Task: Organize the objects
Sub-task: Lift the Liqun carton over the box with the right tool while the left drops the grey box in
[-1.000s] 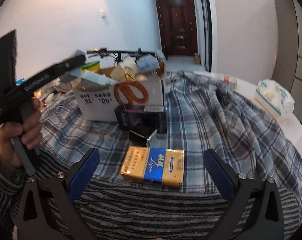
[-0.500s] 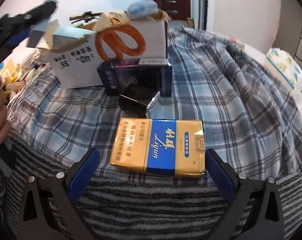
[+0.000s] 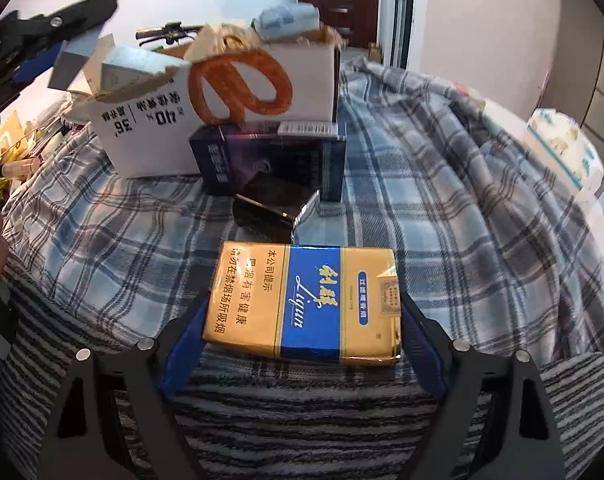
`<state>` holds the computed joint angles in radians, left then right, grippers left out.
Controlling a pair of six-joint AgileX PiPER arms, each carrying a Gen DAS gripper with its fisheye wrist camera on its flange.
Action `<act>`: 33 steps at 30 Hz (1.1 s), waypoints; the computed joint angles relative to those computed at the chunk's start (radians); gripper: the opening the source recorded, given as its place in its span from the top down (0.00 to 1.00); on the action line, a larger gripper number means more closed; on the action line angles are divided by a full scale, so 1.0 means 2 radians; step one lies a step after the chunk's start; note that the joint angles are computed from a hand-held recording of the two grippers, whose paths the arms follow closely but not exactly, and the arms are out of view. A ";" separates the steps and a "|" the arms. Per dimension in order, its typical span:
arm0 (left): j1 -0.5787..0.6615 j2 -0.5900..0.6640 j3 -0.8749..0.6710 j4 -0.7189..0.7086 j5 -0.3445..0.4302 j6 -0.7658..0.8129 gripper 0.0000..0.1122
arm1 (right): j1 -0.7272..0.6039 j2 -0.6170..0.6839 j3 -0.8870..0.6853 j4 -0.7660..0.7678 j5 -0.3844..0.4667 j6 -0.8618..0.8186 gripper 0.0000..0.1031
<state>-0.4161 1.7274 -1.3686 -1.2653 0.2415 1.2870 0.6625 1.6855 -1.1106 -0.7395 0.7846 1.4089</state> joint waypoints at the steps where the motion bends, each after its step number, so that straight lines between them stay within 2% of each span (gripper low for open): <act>1: 0.000 0.000 0.000 -0.002 -0.001 0.001 0.39 | 0.007 -0.004 0.002 -0.015 0.006 0.013 0.16; 7: 0.002 0.001 -0.004 0.004 0.000 -0.013 0.39 | 0.059 -0.041 0.038 -0.137 0.038 0.128 0.16; 9: 0.005 0.000 -0.003 -0.004 0.001 -0.007 0.39 | 0.075 -0.048 0.043 -0.175 0.062 0.159 0.16; 11: 0.011 -0.001 -0.004 -0.016 0.003 0.000 0.39 | 0.086 -0.045 0.033 -0.198 0.094 0.167 0.16; 13: 0.018 0.000 -0.007 -0.017 0.004 -0.005 0.39 | 0.090 -0.052 0.026 -0.219 0.103 0.169 0.16; 18: 0.036 0.003 -0.017 -0.016 -0.003 -0.020 0.39 | 0.073 -0.065 -0.016 -0.240 0.084 0.131 0.16; 20: 0.042 0.005 -0.024 0.006 -0.015 -0.047 0.39 | 0.065 -0.064 -0.038 -0.251 0.074 0.115 0.16; 23: 0.059 0.013 -0.039 0.035 -0.002 -0.099 0.39 | 0.039 -0.060 -0.072 -0.272 0.040 0.100 0.16; 28: 0.077 0.024 -0.054 0.074 0.000 -0.156 0.39 | 0.001 -0.019 -0.148 -0.288 0.003 0.070 0.16; 31: 0.082 0.030 -0.061 0.087 0.006 -0.175 0.39 | -0.026 0.007 -0.170 -0.316 -0.027 0.094 0.16; 33: 0.083 0.034 -0.064 0.096 0.005 -0.183 0.39 | -0.036 0.033 -0.182 -0.334 -0.031 0.105 0.16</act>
